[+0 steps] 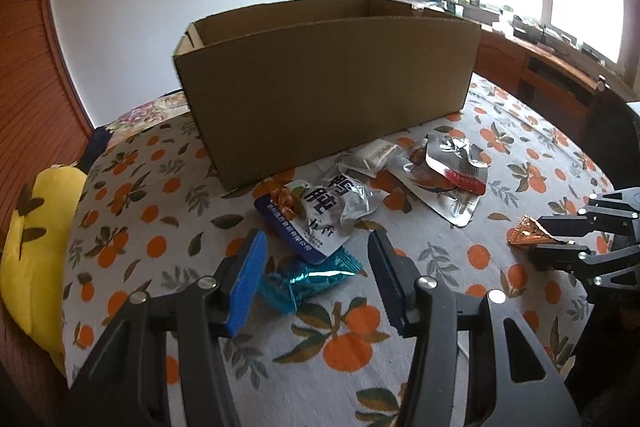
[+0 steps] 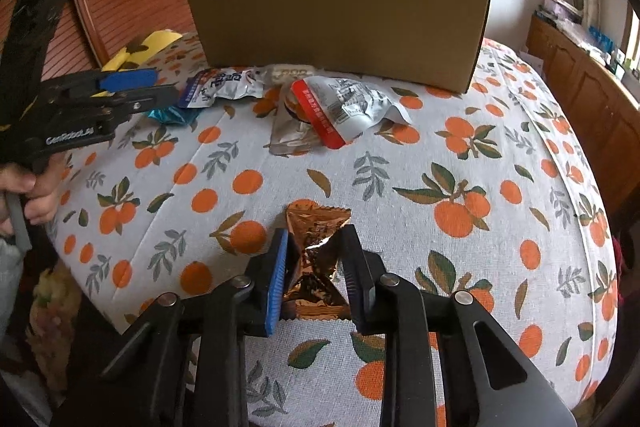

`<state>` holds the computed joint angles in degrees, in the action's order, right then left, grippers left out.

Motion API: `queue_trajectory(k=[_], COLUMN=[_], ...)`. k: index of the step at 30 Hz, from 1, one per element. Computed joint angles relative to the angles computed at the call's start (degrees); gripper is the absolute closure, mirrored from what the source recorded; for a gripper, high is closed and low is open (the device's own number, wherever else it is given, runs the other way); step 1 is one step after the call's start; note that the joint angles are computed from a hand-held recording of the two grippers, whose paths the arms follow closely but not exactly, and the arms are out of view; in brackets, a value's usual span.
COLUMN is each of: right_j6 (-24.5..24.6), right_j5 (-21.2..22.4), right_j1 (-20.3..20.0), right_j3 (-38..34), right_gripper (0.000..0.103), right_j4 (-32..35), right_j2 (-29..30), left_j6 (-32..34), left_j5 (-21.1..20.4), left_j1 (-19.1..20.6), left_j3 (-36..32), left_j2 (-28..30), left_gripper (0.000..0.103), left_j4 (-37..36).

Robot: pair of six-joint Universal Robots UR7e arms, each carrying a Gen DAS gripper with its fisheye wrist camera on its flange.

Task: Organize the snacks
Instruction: 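Grasp the teal candy with the left gripper while the right grasps the brown chocolate wrapper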

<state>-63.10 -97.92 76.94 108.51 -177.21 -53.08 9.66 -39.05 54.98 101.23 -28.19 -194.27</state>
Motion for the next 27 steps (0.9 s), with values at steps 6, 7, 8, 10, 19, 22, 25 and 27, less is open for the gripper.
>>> queue_trajectory(k=[6, 7, 8, 10, 19, 22, 25, 27], right_j6=[-1.27, -1.23, -1.2, -1.16, -1.33, -1.62, -1.7, -1.74], right_j5=[0.45, 0.62, 0.59, 0.8, 0.96, 0.8, 0.8, 0.86], right_j1=[-0.06, -0.11, -0.13, -0.21, -0.28, -0.25, -0.27, -0.31], right_j3=[0.39, 0.35, 0.28, 0.19, 0.28, 0.42, 0.53, 0.61], right_gripper=[0.078, 0.078, 0.078, 0.078, 0.078, 0.078, 0.078, 0.078], right_j4=[-1.52, -1.36, -1.05, -0.66, -0.81, -1.3, -1.49, -1.58], right_j2=[0.38, 0.34, 0.26, 0.16, 0.15, 0.17, 0.15, 0.12], left_j6=[-3.64, -4.39, -4.77, -6.07, -8.15, -8.82, -9.67, -10.31], left_j5=[-1.07, -1.42, -1.9, -2.99, -4.76, -3.68, -3.77, -3.85], left_j1=[1.84, 2.04, 2.2, 2.43, 1.53, 1.33, 1.42, 1.55], left_j3=[-1.85, -1.73, -1.58, -1.15, 0.48, -0.3, -1.0, -1.46], left_j2=[-0.8, -1.08, -1.33, -2.08, -2.97, -2.37, -2.2, -2.08], left_gripper=[0.051, 0.051, 0.051, 0.051, 0.051, 0.051, 0.051, 0.051], left_j4=[8.99, 10.04, 10.61, 12.92, 16.11, 16.29, 16.4, 16.76])
